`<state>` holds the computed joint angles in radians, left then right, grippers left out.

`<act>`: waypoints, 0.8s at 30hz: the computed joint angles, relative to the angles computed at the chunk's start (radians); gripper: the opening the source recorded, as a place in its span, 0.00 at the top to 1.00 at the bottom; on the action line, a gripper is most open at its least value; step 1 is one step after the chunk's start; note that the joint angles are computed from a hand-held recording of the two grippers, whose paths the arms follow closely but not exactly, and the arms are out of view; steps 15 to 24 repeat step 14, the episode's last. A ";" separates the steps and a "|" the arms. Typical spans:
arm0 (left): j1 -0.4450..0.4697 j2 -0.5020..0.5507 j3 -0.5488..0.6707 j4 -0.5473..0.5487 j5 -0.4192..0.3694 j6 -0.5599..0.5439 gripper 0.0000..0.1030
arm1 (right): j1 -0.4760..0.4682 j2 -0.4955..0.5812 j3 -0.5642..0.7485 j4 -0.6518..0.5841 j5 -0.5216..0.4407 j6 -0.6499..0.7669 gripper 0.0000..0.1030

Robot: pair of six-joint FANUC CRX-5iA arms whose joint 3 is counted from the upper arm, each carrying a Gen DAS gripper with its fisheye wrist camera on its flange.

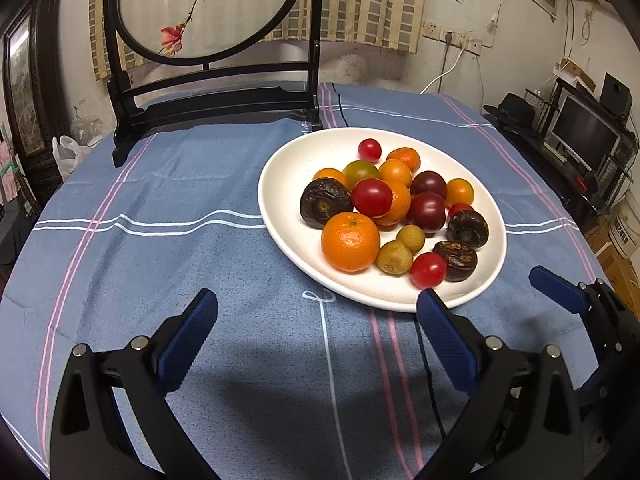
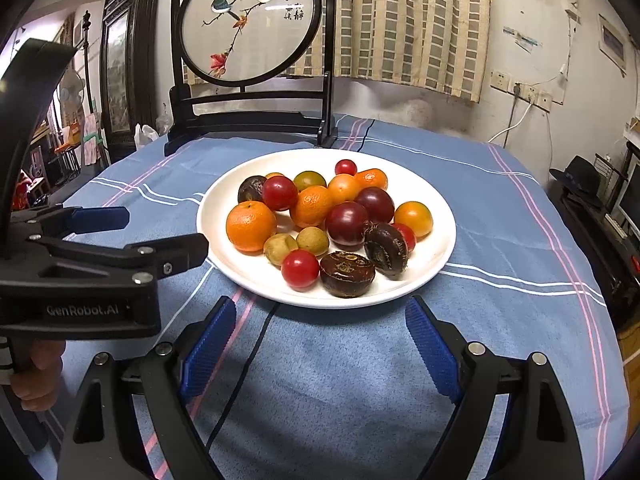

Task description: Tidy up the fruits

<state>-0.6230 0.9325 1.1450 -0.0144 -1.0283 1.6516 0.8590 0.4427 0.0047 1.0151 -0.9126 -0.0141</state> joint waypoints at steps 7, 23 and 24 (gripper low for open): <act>-0.005 0.007 0.015 -0.017 -0.017 0.004 0.05 | 0.004 0.023 0.079 -0.188 -0.010 0.157 0.15; -0.009 0.027 0.052 -0.028 -0.054 0.012 0.05 | 0.016 0.044 0.131 -0.287 -0.049 0.238 0.15; -0.009 0.027 0.052 -0.028 -0.054 0.012 0.05 | 0.016 0.044 0.131 -0.287 -0.049 0.238 0.15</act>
